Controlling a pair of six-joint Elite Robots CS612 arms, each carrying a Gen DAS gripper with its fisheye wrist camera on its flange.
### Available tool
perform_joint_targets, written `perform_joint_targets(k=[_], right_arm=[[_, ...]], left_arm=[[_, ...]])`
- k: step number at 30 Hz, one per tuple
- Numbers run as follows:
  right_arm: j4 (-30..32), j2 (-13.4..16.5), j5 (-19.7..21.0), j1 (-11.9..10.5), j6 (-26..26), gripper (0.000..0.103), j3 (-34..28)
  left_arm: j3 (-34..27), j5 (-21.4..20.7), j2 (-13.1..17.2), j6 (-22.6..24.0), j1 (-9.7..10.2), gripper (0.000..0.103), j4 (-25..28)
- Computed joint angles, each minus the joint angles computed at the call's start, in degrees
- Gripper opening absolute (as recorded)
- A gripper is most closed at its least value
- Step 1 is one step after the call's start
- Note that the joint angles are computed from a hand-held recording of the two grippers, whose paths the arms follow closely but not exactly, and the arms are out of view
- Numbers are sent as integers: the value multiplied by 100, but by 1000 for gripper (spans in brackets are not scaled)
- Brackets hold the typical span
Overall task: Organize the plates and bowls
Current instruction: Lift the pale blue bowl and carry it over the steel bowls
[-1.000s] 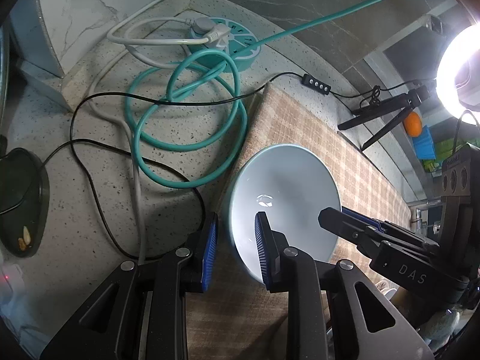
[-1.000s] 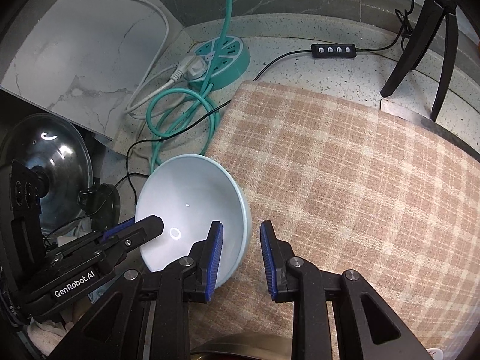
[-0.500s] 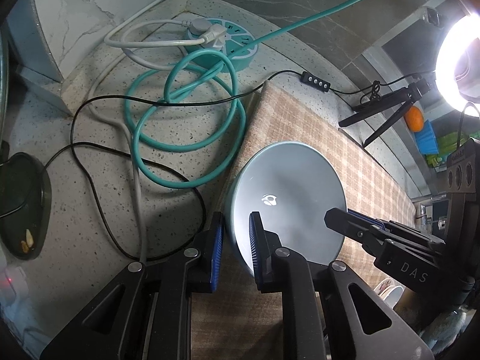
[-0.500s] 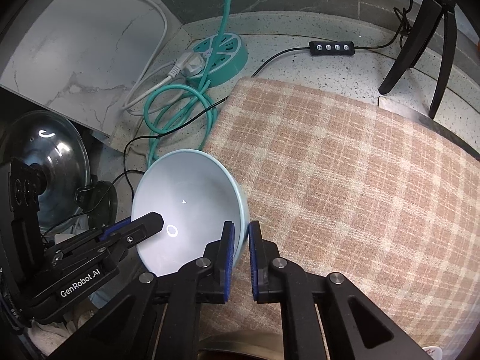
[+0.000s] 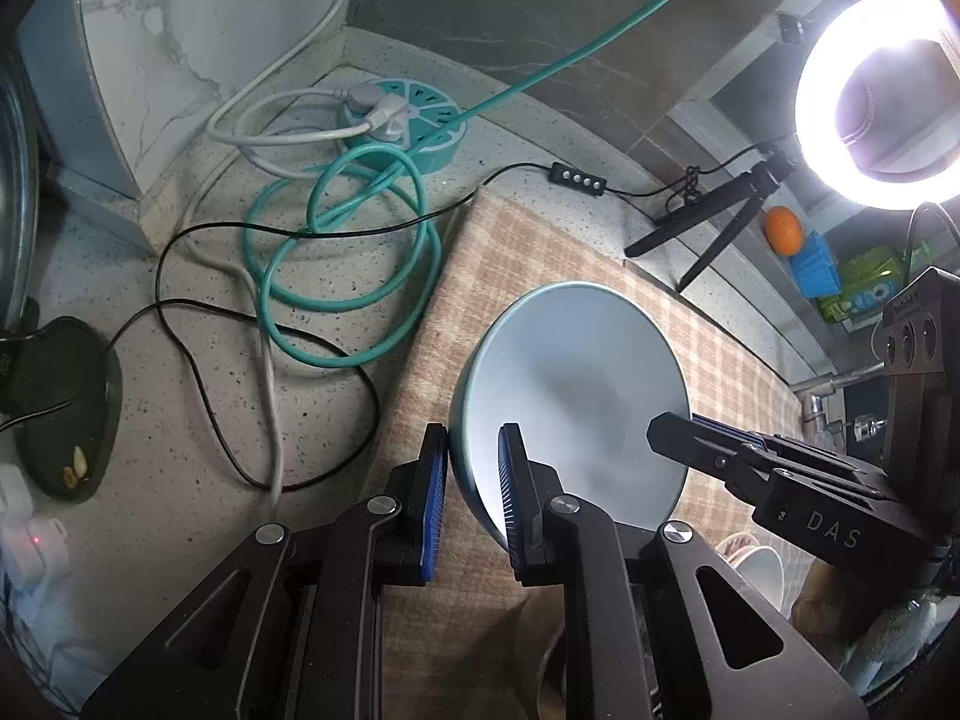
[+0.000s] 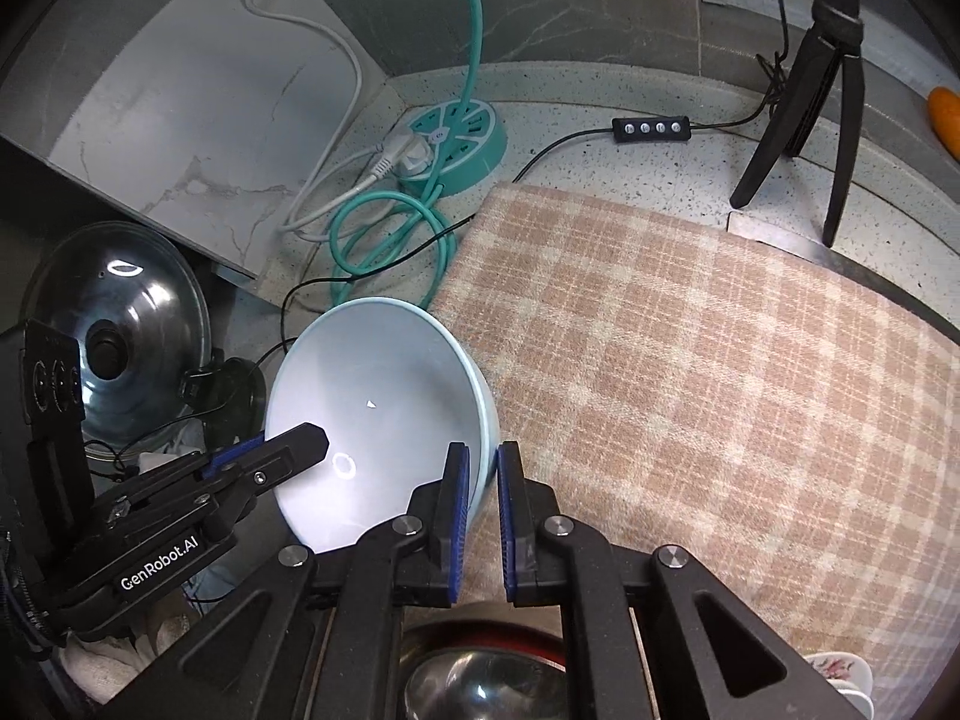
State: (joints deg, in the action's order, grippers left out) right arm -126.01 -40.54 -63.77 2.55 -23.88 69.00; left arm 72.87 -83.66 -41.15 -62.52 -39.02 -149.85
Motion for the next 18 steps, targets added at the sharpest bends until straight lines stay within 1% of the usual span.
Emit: perform_joint_targets(k=[8, 18], right_arm=[[-38, -253, 134, -110, -119, 9, 284], [26, -602, 300, -313, -346, 9, 750]], left_arm=[[41, 161, -114, 139, -125, 15, -49], [135, 110, -241, 194, -298, 15, -92]])
